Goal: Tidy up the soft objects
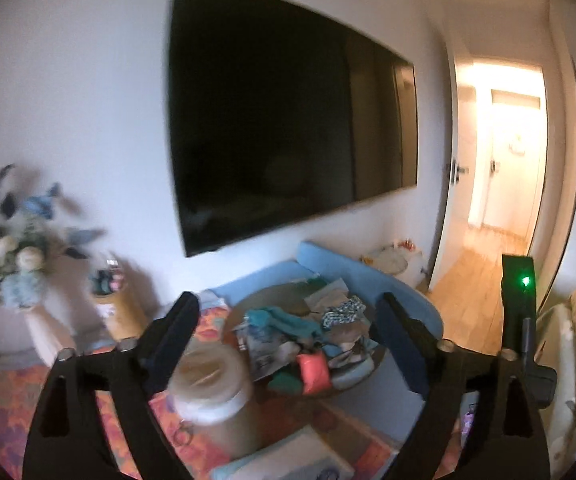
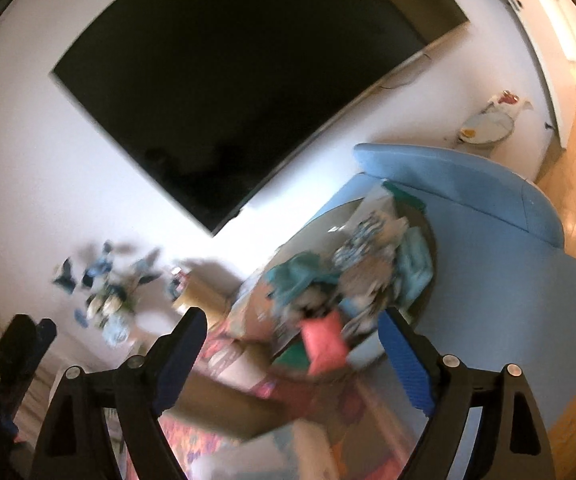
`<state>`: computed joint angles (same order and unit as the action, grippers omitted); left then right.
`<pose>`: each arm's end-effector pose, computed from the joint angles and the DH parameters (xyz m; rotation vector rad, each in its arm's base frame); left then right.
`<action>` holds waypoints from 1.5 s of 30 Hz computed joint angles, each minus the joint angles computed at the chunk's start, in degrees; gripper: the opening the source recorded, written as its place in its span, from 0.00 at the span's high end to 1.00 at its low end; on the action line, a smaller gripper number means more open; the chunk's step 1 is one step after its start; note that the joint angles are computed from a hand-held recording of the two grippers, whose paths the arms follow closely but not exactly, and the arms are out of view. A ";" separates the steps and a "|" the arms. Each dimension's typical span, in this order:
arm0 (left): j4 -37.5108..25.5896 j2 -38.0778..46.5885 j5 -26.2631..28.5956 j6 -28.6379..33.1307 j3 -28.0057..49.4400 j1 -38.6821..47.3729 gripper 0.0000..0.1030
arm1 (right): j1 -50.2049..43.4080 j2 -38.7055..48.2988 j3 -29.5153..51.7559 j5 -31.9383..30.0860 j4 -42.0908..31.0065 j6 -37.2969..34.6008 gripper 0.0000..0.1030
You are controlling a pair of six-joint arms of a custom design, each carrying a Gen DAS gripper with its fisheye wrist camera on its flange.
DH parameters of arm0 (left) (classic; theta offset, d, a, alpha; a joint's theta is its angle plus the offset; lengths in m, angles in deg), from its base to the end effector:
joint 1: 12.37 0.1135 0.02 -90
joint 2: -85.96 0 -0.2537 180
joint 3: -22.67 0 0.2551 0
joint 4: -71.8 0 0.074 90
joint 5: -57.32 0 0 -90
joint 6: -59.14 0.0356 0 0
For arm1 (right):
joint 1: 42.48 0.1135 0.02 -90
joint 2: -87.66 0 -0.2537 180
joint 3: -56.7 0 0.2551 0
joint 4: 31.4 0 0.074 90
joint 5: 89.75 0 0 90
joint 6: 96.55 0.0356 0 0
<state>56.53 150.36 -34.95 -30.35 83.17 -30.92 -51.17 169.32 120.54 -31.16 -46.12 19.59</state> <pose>0.2549 -0.0840 0.2890 0.2895 1.8869 -0.1754 0.3133 -0.0291 0.2303 0.3219 2.1152 0.7635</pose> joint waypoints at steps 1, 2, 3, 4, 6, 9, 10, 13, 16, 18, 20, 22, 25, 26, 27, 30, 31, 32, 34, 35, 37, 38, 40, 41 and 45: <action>-0.21 -2.66 1.07 -0.09 -1.79 1.61 0.00 | 0.98 -3.07 -2.40 0.63 -0.07 -0.38 0.14; -0.60 -6.40 2.31 -0.18 -4.26 3.98 0.00 | 2.35 -6.62 -5.33 1.96 0.16 -0.57 0.09; -1.45 -9.65 3.65 0.06 -6.32 6.67 0.00 | 4.02 -9.87 -8.04 3.25 0.38 -0.69 0.04; -2.56 -12.20 4.99 0.62 -7.89 9.40 0.00 | 5.16 -11.50 -9.56 3.83 0.70 -0.65 0.03; -5.83 -16.42 9.30 3.44 -10.42 16.36 0.00 | 9.52 -14.92 -12.66 5.34 0.56 -0.27 0.02; -8.70 -19.26 13.11 6.86 -12.51 24.19 0.00 | 16.43 -16.17 -14.52 8.15 0.79 0.24 0.02; -9.54 -20.00 14.74 7.81 -13.11 27.27 0.00 | 19.39 -15.88 -14.62 9.94 1.20 0.76 0.02; -12.15 -20.90 21.78 12.42 -13.93 38.63 0.00 | 29.11 -11.79 -13.05 14.94 3.26 2.91 0.03; -11.14 -20.33 24.15 16.18 -15.32 46.39 0.00 | 36.01 -6.20 -9.21 17.20 4.14 3.67 0.03; -9.14 -17.82 25.96 17.71 -15.72 51.66 0.00 | 41.00 -1.79 -5.21 19.47 3.57 3.04 0.03; -7.00 -13.44 27.52 18.65 -15.40 56.59 0.00 | 46.24 3.97 -0.14 22.54 2.95 2.15 0.03; -4.75 -7.95 28.50 20.20 -14.66 60.49 0.00 | 49.77 10.32 5.12 24.24 2.39 1.40 0.03; -0.40 2.05 27.63 22.82 -13.20 63.55 0.00 | 53.87 20.88 15.04 29.59 -0.75 0.13 0.03; 2.35 7.78 26.26 24.03 -12.18 64.04 0.00 | 54.81 24.41 18.64 31.43 -2.20 -0.35 0.03; 4.39 10.63 25.11 24.55 -12.07 64.40 0.00 | 55.28 27.24 21.30 32.75 -3.26 -0.67 0.03; 14.16 22.16 21.27 23.59 -11.28 65.08 0.00 | 55.90 34.52 28.43 35.34 -6.81 -1.43 0.03; 16.45 25.41 21.15 22.97 -10.71 65.50 0.00 | 56.06 37.23 31.43 36.08 -8.41 -1.66 0.03; 17.99 29.12 20.92 22.11 -9.32 65.58 0.00 | 56.28 40.53 34.99 37.62 -10.29 -1.92 0.02; 16.80 34.54 20.76 22.10 -5.49 65.16 0.00 | 56.40 45.30 40.69 39.06 -13.50 -2.43 0.02; 15.31 37.28 20.62 22.11 -3.03 64.86 0.00 | 56.35 47.31 43.36 39.14 -15.04 -2.83 0.02; 12.55 41.15 20.68 21.86 0.77 64.65 0.00 | 56.52 50.32 47.70 39.82 -17.52 -3.72 0.02; 11.36 43.01 20.10 21.47 2.63 64.47 0.00 | 56.91 52.79 51.64 41.65 -20.11 -4.55 0.02; 10.50 45.27 19.45 21.02 4.57 64.44 0.00 | 57.40 56.09 57.37 43.36 -23.68 -6.08 0.02; 7.61 46.87 20.05 20.89 6.86 64.75 0.00 | 57.60 58.33 61.43 43.63 -26.00 -7.28 0.02; 4.76 48.94 20.71 19.64 9.36 65.38 0.00 | 57.97 63.71 70.85 42.06 -30.38 -9.08 0.03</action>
<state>61.29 199.30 -14.23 -10.71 92.53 34.46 6.80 233.04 191.38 10.91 -76.50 10.51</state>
